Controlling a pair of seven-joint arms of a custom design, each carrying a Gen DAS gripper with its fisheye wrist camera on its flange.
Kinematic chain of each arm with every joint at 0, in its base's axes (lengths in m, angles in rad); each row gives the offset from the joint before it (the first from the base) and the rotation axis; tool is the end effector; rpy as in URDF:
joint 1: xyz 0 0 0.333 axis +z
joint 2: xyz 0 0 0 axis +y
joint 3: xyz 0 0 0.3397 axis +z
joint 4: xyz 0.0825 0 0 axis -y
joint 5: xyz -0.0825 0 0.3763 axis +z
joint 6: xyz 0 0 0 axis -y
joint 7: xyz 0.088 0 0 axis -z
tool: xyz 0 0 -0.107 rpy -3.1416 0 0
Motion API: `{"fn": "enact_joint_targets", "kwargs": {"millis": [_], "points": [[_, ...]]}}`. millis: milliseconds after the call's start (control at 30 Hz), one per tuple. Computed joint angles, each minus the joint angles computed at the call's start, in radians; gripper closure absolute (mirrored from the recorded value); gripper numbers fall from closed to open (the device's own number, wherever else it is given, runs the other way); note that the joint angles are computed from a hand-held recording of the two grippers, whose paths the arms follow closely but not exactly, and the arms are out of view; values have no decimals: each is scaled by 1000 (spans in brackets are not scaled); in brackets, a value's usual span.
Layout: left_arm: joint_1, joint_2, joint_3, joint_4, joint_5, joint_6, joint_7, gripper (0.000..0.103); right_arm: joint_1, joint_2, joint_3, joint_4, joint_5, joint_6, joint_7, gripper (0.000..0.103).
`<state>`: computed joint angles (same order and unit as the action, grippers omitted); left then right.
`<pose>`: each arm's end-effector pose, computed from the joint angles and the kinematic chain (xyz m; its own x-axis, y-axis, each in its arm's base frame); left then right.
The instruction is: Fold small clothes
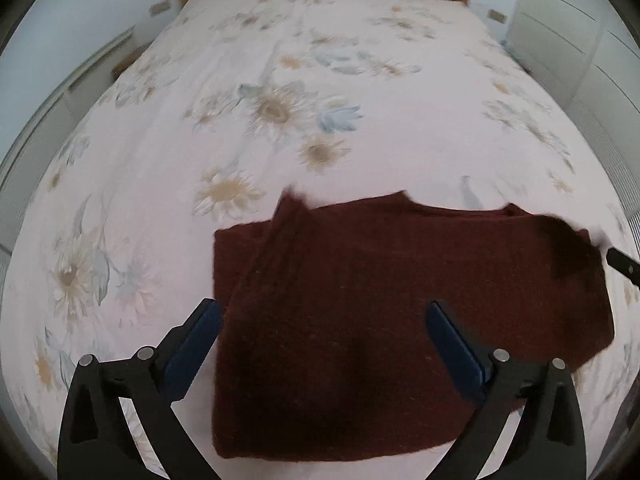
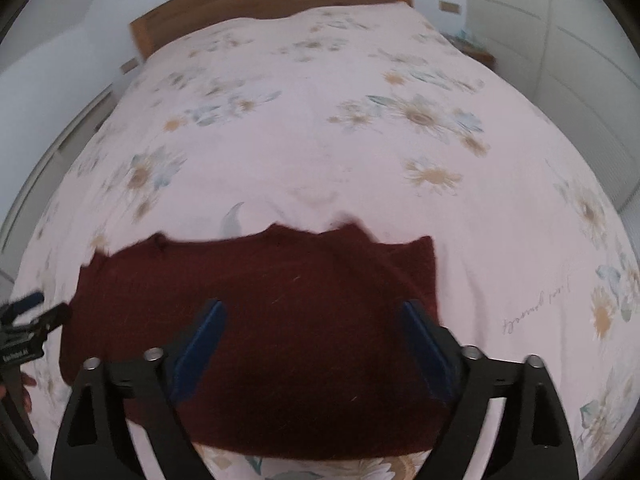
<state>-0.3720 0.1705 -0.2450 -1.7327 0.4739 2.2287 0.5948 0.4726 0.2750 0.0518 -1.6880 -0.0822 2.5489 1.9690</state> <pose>0.5357 -0.3495 0.5414 0.1382 -0.9904 0.0039 -0.8688 -0.1231 -0.4797 0.5930 0.3395 0.5296 0.2160 -0.9637 -0.1568 -0.8404 -0.1017 -0.5324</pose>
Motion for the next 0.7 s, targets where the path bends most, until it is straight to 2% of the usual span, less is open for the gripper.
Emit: {"fn": "enact_joint_targets", "kwargs": {"millis": [33, 300, 400, 633, 700], "points": [[-7, -3, -2, -5, 17, 12, -6, 2, 11, -6, 2, -13, -19, 11, -1, 0], [-38, -5, -12, -76, 81, 165, -91, 1, 103, -17, 1, -127, -206, 79, 46, 0], [-42, 14, -21, -102, 54, 211, -77, 1, 122, -4, -1, -155, -237, 77, 69, 0], [-42, 53, -26, -133, -20, 193, -4, 1, 118, -3, -27, -219, -282, 112, 129, 0], [-51, 49, -16, -148, 7, 180, -6, 1, 106, -13, -35, -235, -285, 116, 144, 0]]}}
